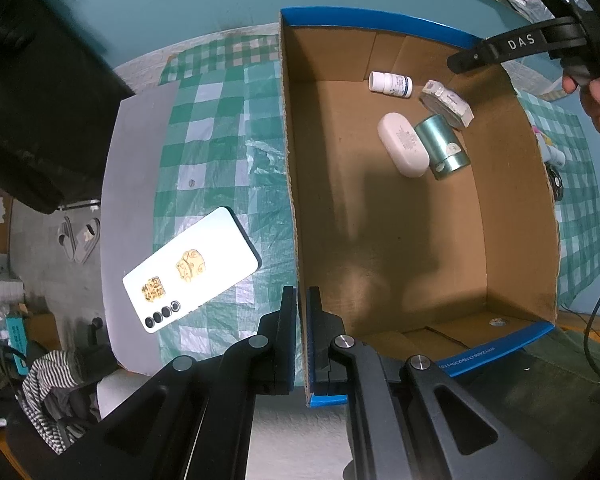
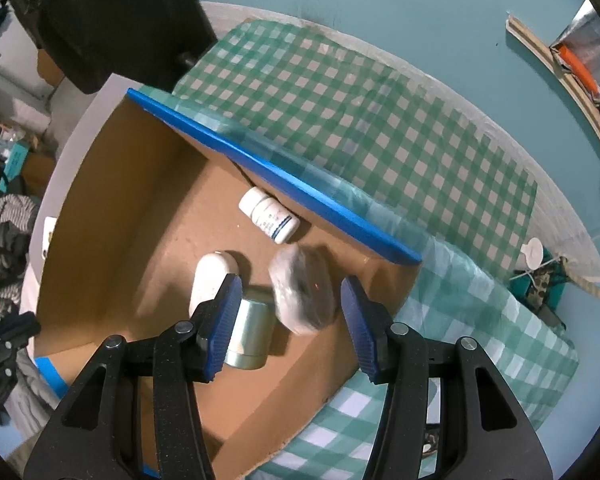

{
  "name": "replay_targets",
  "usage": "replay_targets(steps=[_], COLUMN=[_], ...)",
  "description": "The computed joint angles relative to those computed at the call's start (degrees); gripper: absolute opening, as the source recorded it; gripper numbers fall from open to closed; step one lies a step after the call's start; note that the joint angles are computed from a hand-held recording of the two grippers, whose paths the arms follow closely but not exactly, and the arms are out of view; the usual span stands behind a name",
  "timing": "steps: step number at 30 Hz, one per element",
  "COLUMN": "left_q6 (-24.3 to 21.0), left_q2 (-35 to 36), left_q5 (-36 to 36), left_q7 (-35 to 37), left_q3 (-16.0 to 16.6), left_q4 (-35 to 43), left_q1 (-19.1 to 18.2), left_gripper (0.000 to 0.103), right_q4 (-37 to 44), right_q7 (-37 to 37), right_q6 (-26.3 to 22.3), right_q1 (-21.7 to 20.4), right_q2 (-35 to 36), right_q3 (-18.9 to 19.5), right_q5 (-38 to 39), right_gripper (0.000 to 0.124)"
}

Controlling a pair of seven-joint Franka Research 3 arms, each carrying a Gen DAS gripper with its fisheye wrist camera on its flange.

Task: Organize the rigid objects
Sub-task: 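Lower the octagonal device into the box and open the right tool, then move the right tool to the black round fan and grasp it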

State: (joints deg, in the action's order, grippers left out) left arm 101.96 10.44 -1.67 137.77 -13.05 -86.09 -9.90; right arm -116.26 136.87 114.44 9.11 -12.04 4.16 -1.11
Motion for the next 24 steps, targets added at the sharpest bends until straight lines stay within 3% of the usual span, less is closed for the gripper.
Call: replay_targets(steps=[24], left_q6=[-0.2], left_q2=[0.7], left_q5=[0.1], left_q7=[-0.5], left_q3=[-0.2], left_q4=[0.9], left_q1=[-0.2], left_gripper=[0.004], right_q4=[-4.1], right_q7=[6.8], right_q6=[-1.4], right_q1=[-0.2], right_q2=[-9.7], right_q3=[2.7], right_q5=[0.5], right_gripper=[0.057])
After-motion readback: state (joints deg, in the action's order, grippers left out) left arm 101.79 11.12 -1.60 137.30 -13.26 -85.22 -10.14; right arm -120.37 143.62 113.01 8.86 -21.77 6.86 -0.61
